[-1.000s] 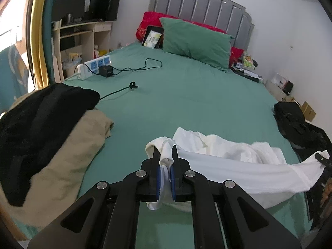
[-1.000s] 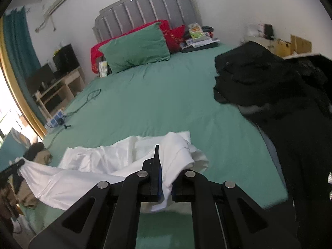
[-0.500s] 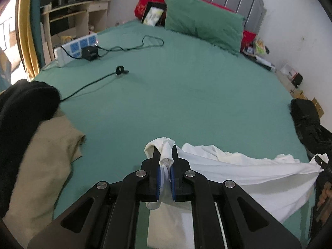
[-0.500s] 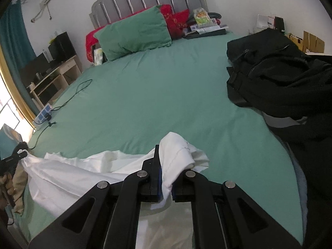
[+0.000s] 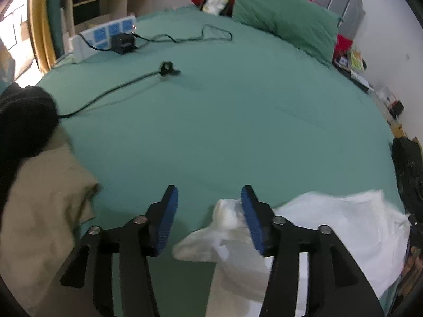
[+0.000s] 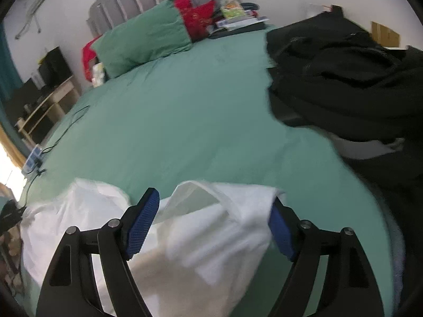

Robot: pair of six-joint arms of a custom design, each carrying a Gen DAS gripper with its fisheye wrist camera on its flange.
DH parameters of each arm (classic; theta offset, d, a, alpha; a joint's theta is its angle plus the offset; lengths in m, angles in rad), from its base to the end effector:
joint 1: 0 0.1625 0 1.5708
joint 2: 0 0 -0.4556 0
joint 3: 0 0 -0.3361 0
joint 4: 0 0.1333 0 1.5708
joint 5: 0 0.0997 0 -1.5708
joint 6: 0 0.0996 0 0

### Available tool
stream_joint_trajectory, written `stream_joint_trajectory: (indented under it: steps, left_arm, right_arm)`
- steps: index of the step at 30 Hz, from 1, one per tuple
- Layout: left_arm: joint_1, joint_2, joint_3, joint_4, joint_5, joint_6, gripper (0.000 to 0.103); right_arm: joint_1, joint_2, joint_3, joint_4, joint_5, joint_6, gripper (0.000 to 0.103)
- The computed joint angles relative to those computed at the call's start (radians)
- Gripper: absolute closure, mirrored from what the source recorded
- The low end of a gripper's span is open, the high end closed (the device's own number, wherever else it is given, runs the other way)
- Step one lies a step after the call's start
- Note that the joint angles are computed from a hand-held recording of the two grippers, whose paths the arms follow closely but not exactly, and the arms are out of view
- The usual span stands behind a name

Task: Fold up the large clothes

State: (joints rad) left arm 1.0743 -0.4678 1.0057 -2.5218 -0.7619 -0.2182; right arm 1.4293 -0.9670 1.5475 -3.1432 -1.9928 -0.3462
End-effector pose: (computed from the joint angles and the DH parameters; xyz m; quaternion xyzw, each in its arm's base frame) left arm -0.2073 -0.8137 0.1728 0.0449 0.9023 -0.3113 0.2949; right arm -0.0030 -0.6767 0.3870 -0.0113 -0.8657 0.4071 0.2911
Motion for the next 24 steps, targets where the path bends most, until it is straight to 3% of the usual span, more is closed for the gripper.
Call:
stream_joint_trajectory:
  steps: [2, 6, 10, 14, 17, 20, 24]
  left_arm:
    - [-0.012, -0.026, 0.068, -0.102, 0.031, 0.025, 0.040]
    - [-0.033, -0.087, 0.181, -0.235, 0.060, 0.065, 0.038]
    - [-0.057, -0.144, 0.300, -0.334, 0.045, 0.107, 0.036]
    - [-0.082, -0.187, 0.445, -0.491, 0.101, 0.113, 0.033]
    - [-0.075, -0.230, 0.523, -0.384, 0.032, 0.007, 0.031]
    - [-0.069, -0.230, 0.550, -0.268, -0.046, 0.003, 0.031]
    - [-0.060, -0.199, 0.515, -0.115, -0.126, 0.008, 0.031]
  right_arm:
    - [0.006, -0.014, 0.021, -0.043, -0.038, -0.008, 0.024]
    - [0.003, -0.077, 0.108, -0.100, -0.021, 0.037, 0.023]
    - [-0.005, -0.138, 0.217, -0.095, -0.008, 0.105, 0.023]
    - [-0.001, -0.165, 0.292, -0.082, -0.023, 0.128, 0.023]
    - [0.000, -0.177, 0.334, -0.062, -0.004, 0.145, 0.023]
    - [0.014, -0.162, 0.352, -0.047, -0.037, 0.118, 0.023]
    - [0.020, -0.125, 0.343, 0.000, -0.076, 0.094, 0.045]
